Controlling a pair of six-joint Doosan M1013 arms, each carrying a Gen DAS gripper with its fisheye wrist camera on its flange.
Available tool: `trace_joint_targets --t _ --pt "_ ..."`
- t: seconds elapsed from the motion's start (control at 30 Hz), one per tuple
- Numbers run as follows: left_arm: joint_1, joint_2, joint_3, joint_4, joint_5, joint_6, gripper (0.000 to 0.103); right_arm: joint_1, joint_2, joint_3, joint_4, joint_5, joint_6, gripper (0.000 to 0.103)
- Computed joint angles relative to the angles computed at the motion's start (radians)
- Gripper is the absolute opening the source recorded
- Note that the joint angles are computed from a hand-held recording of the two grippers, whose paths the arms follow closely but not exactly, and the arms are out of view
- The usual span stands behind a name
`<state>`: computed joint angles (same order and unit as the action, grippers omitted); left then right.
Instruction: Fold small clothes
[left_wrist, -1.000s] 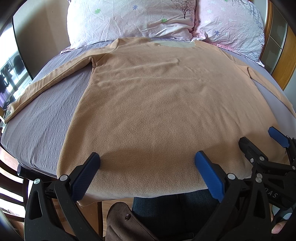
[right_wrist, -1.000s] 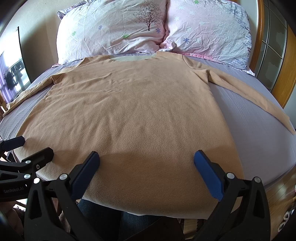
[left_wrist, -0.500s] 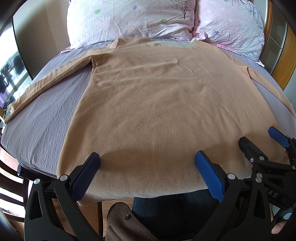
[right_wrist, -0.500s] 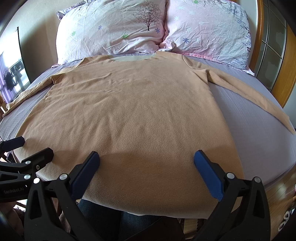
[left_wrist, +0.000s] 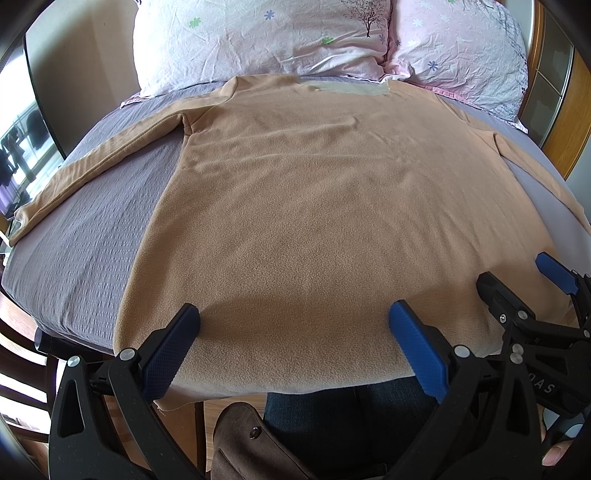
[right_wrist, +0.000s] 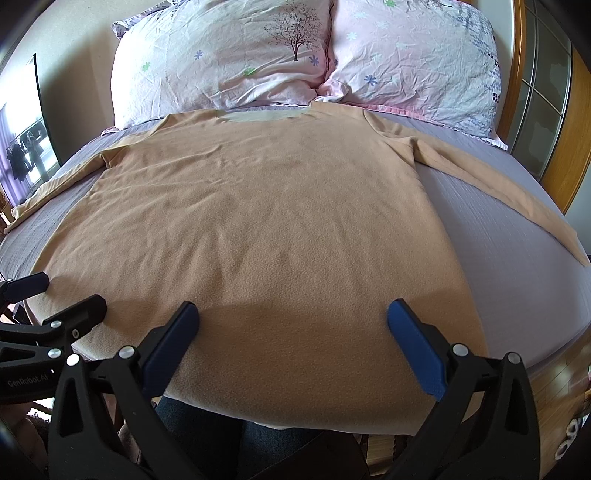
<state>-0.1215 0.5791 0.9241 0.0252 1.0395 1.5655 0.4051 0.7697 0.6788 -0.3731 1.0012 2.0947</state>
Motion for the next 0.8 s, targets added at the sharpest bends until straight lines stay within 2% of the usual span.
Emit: trace_joint_targets --t 0.33,0.4,0.47,0.5,0.57,0.6,0.63,0.7,0.8 --pt "0.000 0.000 0.000 0.000 0.000 0.000 0.102 -0.002 -0.008 0.014 -0.004 -0.014 0.001 0.101" --pt "0.000 -0.001 0.002 0.000 -0.004 0.003 0.102 -0.006 -0.028 0.060 -0.015 -0.078 0.000 0.101" --pt "0.001 -0.007 0.016 -0.003 -0.026 0.012 0.102 -0.024 -0.068 0.136 0.030 -0.178 -0.040 0.101" --pt "0.002 -0.013 0.029 -0.008 -0.047 0.020 0.102 -0.039 -0.082 0.153 0.061 -0.202 -0.030 0.101" --pt "0.001 -0.033 0.062 -0.016 -0.093 0.037 0.102 -0.071 -0.112 0.183 0.017 -0.241 0.119 0.101" --pt "0.002 -0.036 0.069 -0.022 -0.114 0.046 0.102 -0.097 -0.137 0.212 -0.020 -0.269 0.236 0.101" --pt "0.005 -0.047 0.097 -0.037 -0.165 0.068 0.102 -0.126 -0.161 0.242 -0.041 -0.297 0.347 0.101" --pt "0.009 -0.053 0.113 -0.057 -0.203 0.093 0.102 -0.193 -0.197 0.288 -0.021 -0.326 0.524 0.101" --pt "0.026 -0.046 0.116 -0.138 -0.247 0.154 0.102 -0.290 -0.213 0.305 0.094 -0.291 0.676 0.084"
